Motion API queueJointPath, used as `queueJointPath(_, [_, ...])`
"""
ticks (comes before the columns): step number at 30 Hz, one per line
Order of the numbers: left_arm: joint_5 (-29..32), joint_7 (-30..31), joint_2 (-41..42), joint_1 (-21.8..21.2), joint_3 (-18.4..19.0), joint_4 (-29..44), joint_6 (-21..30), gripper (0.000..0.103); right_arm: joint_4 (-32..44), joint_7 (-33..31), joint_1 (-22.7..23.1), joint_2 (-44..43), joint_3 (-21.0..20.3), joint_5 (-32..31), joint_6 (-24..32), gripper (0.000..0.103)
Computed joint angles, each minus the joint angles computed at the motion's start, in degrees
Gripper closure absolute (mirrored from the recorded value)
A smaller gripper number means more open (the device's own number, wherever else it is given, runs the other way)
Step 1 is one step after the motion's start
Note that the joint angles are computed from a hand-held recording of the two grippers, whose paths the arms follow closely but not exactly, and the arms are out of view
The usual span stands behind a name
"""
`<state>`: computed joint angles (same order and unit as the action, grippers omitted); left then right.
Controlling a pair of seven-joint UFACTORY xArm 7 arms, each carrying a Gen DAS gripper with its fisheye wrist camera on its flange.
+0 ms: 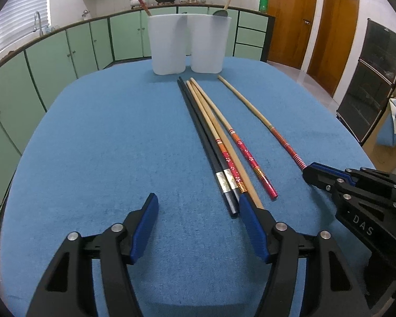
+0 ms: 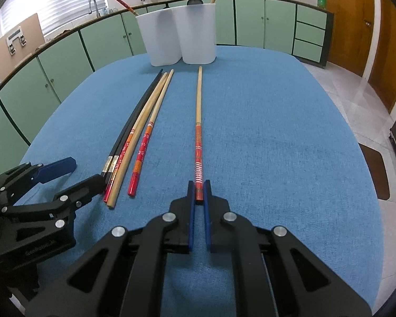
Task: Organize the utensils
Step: 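Grasp a black chopstick with the left tool while the right tool holds the red-striped one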
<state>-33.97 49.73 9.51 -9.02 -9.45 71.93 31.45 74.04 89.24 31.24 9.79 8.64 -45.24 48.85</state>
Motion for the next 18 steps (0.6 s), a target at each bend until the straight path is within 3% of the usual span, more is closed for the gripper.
queueJointPath(4, [3.4,-4.6,0.7,-0.3,0.9,0.3,-2.2,0.039,-0.1,0.2,-0.1,0.0,0.0,0.0,-0.4,0.097])
queueJointPath(14, [4.4,-3.8,0.6,0.5,0.2,-0.1,-2.6,0.04,0.7,-1.0,0.3,0.4,0.0,0.3,0.7,0.096])
queueJointPath(18, [4.5,-3.6,0.8,0.4,0.0,0.2,-2.5,0.053,0.3,-0.9,0.1,0.2,-0.1,0.5,0.1,0.096])
